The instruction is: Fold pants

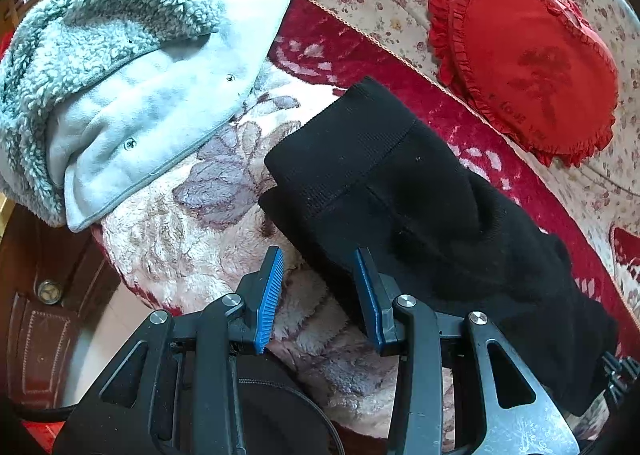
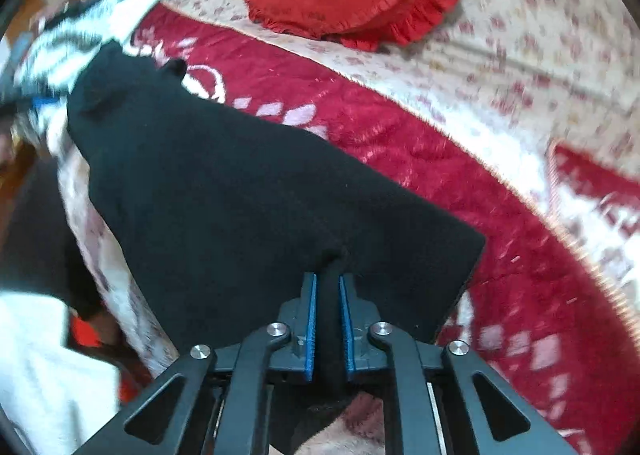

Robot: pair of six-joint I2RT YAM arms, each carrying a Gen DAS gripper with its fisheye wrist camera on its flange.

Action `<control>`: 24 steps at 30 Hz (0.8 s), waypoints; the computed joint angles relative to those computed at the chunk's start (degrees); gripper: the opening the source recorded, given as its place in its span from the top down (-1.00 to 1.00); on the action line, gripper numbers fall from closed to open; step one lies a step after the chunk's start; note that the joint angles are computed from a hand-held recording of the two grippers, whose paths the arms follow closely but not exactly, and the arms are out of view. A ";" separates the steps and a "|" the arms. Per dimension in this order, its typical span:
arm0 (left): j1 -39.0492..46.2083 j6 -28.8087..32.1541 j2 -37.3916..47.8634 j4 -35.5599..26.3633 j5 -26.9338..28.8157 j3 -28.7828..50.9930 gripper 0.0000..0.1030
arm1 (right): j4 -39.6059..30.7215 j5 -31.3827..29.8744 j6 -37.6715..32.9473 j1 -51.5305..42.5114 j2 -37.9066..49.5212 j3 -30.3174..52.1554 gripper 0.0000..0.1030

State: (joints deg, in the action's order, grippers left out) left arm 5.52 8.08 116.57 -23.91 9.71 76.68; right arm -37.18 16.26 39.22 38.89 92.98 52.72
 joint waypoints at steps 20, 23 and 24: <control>2.03 0.27 3.21 -0.28 1.63 7.01 0.30 | -7.38 4.23 0.01 -3.60 5.69 15.48 0.44; 1.66 0.88 5.99 -1.46 0.70 10.80 0.28 | 5.17 -0.48 0.47 -1.46 9.17 19.20 0.43; 1.49 1.03 7.35 -2.94 0.10 12.79 0.28 | 9.39 -2.29 -0.22 -0.57 11.57 20.95 0.43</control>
